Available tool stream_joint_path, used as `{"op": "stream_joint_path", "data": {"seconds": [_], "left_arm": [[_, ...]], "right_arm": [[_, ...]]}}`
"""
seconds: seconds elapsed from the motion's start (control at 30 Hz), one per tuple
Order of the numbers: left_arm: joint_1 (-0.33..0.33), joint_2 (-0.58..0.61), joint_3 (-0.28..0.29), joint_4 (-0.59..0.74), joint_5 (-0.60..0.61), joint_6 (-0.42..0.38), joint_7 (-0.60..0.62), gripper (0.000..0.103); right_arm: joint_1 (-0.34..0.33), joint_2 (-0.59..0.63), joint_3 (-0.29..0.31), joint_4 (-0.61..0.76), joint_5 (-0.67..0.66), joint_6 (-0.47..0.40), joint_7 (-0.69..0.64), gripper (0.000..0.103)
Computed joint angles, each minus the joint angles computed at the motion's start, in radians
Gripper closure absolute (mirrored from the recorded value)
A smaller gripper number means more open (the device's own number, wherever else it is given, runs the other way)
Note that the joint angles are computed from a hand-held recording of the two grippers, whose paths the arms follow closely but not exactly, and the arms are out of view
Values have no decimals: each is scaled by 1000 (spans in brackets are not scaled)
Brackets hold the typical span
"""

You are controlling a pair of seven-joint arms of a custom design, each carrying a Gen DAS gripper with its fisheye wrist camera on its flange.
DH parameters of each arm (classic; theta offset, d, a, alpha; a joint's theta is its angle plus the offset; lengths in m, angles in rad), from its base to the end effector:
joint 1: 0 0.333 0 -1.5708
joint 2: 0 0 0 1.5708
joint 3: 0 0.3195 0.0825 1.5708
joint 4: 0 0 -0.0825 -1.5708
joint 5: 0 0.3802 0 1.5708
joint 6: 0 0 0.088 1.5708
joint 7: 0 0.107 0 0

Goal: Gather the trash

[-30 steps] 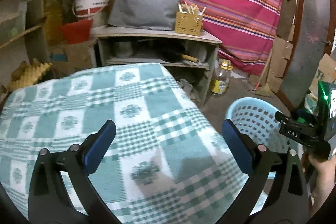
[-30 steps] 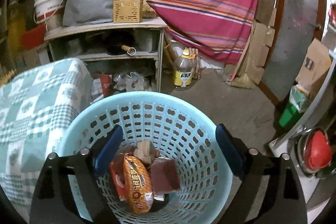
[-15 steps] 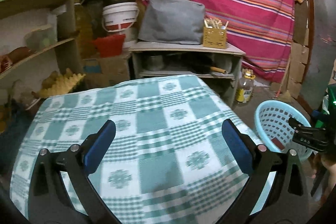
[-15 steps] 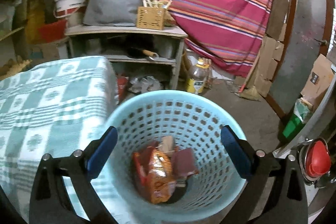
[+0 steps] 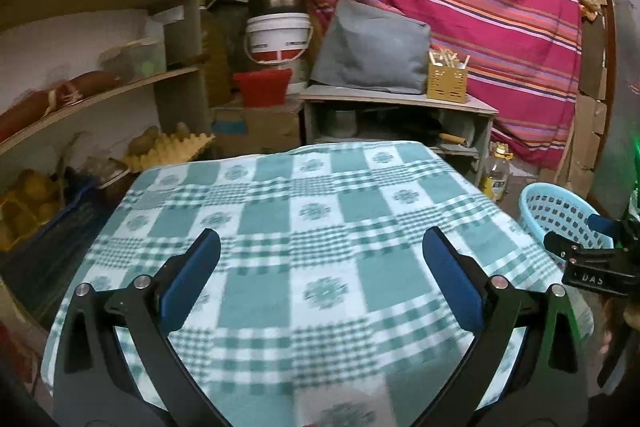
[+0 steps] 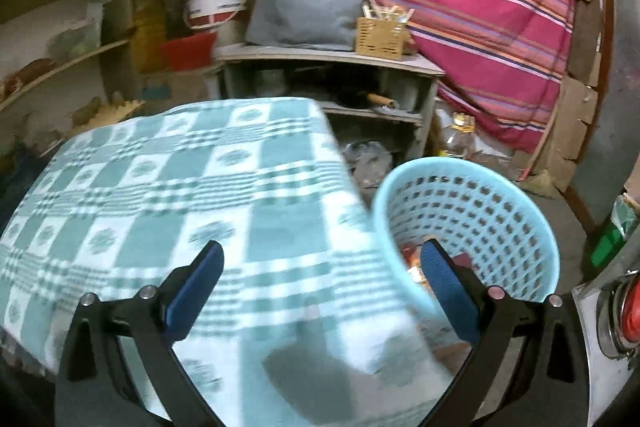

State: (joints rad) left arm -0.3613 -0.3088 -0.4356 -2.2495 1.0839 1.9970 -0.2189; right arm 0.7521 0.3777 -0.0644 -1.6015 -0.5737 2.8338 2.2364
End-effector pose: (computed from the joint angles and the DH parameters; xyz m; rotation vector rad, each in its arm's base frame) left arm 0.3603 -0.3135 0.5228 -1.8074 1.0484 -0.6176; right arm 0.5270 0.4788 0.5126 -1.9823 1.1627 -0.6179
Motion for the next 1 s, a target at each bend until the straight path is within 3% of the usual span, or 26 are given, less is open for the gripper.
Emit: {"op": "stream_joint_path", "data": {"seconds": [0.37,0.67,1.0], "left_arm": [[-26,-137,-35,-137,-96,-113,-44,5],[-48,-211,-67,-217,-127,-166,-120,5],[-40,-234,-54,-250,-104,-133,-163,5]], "right_arm": [[85,-37,18,-64,-88,82,76,6],[195,-25,-55,-54,-300,120,269,6],[185,-26,-40,-36,-497,108,457,7]]}}
